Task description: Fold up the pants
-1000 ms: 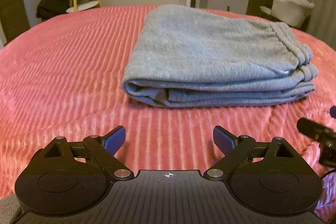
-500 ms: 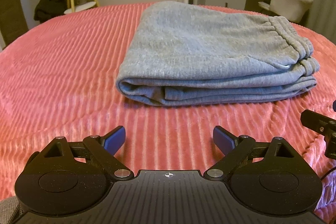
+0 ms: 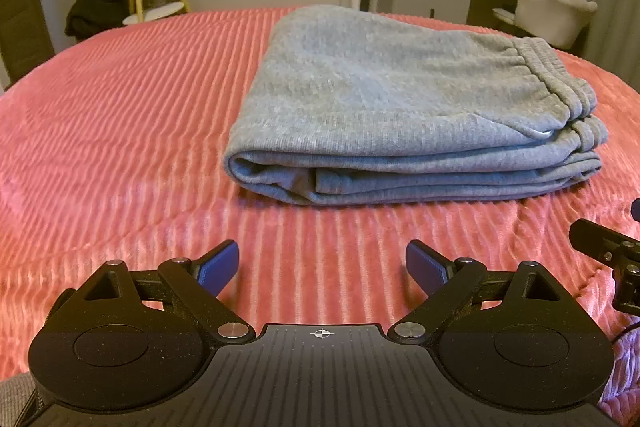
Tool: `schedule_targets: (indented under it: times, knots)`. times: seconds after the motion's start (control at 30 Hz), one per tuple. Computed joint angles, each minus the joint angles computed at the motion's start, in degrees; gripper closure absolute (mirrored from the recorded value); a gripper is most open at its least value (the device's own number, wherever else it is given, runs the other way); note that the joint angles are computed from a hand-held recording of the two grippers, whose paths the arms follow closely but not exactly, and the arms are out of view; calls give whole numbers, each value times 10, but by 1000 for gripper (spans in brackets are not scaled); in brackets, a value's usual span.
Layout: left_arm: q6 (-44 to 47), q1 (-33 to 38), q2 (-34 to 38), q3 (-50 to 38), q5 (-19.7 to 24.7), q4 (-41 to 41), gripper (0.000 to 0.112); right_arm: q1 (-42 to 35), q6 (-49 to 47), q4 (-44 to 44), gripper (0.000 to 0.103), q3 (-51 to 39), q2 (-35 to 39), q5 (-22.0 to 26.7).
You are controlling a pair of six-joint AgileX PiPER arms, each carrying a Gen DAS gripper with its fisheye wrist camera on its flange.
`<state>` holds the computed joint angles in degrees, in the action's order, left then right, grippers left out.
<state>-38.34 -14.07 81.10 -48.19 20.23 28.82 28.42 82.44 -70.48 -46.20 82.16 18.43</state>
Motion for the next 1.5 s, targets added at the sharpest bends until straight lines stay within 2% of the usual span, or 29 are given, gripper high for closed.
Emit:
schedule_targets:
  times: [1.0,1.5]
  knots:
    - [45,14,3,-2,-15,-48,18,2,-2,-1,6,-1,4,2]
    - [24,13,1,2,-21,-24,18,2,2,-5,6,-1,4,2]
